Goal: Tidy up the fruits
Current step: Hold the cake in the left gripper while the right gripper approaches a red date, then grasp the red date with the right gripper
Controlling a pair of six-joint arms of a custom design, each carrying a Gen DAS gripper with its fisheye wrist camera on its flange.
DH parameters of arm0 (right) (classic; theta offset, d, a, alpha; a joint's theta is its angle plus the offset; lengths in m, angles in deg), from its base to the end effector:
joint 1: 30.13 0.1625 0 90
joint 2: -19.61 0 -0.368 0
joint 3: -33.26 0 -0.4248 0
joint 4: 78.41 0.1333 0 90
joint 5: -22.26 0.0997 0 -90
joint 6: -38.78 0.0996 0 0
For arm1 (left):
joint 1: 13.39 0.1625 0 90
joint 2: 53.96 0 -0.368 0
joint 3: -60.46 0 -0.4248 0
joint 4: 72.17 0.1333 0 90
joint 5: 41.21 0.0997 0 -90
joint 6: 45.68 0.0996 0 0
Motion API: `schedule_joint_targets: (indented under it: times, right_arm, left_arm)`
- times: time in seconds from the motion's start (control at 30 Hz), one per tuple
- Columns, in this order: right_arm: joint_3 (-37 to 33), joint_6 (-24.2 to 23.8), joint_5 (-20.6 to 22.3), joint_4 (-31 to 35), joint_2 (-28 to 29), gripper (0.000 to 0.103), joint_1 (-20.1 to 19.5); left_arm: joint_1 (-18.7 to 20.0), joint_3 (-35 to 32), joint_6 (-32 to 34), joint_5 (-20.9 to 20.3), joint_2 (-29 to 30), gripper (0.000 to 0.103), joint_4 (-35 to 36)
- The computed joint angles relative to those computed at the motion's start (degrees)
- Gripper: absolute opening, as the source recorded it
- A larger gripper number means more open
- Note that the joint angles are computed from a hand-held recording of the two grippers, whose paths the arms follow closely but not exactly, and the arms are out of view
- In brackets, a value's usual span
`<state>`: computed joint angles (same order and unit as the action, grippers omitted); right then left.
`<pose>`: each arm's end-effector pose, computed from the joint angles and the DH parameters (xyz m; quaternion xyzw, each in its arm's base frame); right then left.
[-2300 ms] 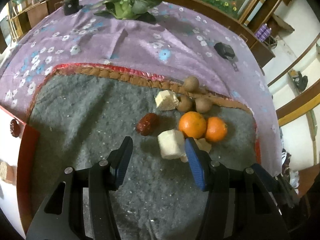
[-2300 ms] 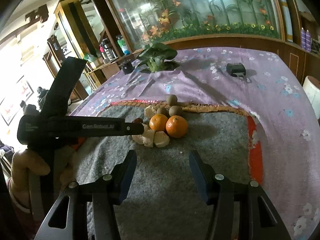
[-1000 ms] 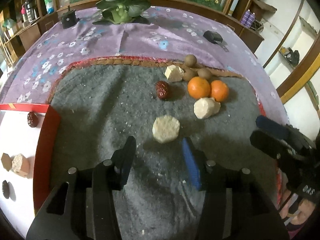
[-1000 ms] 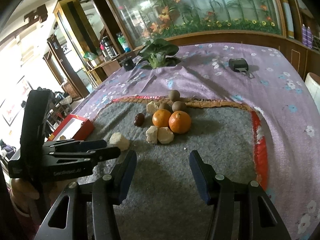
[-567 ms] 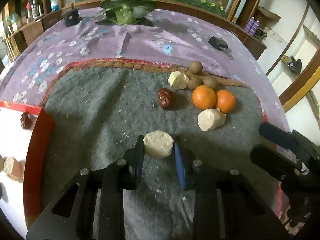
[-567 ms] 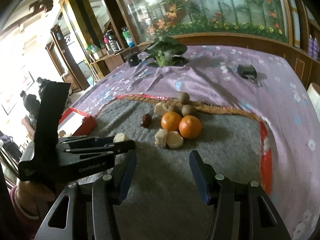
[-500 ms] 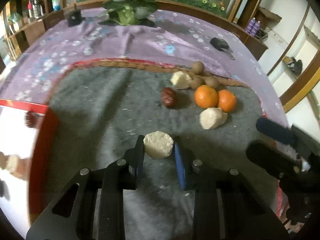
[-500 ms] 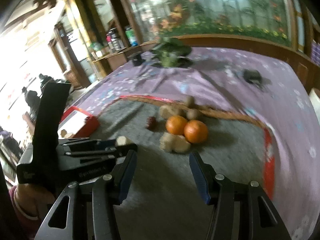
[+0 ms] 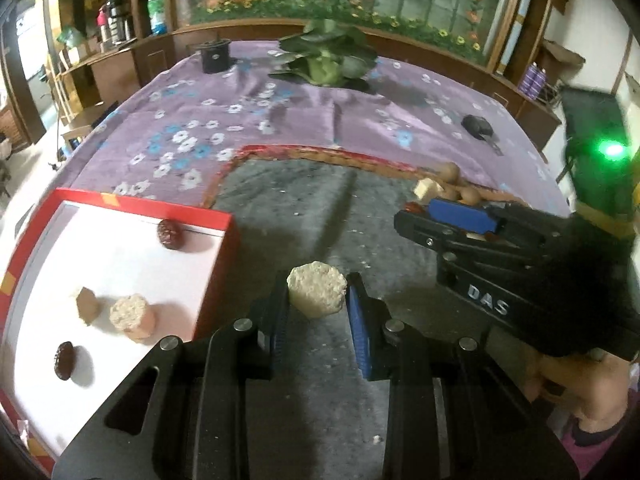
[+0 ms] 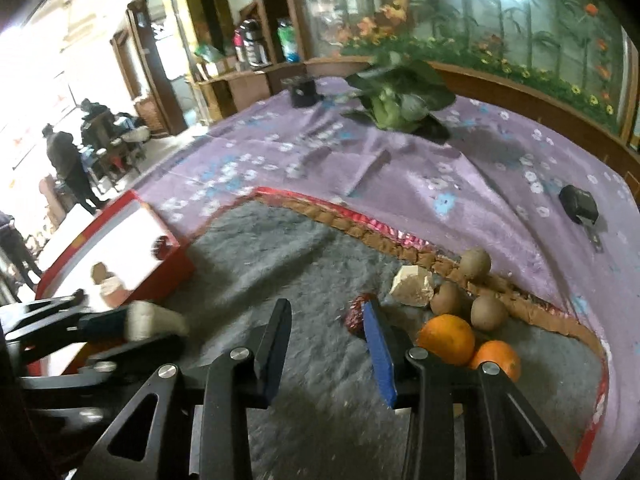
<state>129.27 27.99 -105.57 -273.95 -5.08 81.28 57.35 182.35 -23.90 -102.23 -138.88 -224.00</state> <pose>0.2852 -0.5295 -0.0952 0.1591 -0.8951 0.3058 0.2827 0.0068 -0.5310 0.2364 0.2810 0.9044 -0.2030 0.2489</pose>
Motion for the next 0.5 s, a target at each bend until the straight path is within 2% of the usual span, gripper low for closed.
schedule_joint_targets:
  times: [0.1,0.23,0.4,0.43,0.5]
  right_arm:
    - [-1.8,2.2,-2.6,1.2,1.3,0.038,-0.6]
    - [-2.9,3.2,-3.6,1.5,2.1,0.038,-1.2]
    - [-6.1,0.8,-7.9,3.7,4.3,0.026,-0.5]
    - [-5.8,0.5,-8.1,3.5,4.2,0.021,-0.4]
    - [-4.7,0.9,-7.4,3.2,3.5,0.021,-0.3]
  left_arm:
    - [0.5,-0.3,0.5,0.2,0.0,0.027,-0.8]
    - [1.0,-0.6,0.3,-0.1,-0.1,0.027,-0.4]
    - [1.0,-0.6,0.1,-0.1,-0.6,0.027,0.0]
    - [1.0,-0.5,0.0,-0.1,-0.7,0.027,0.0]
    - [1.1,-0.5,-0.2,0.0,-1.1,0.027,0.2]
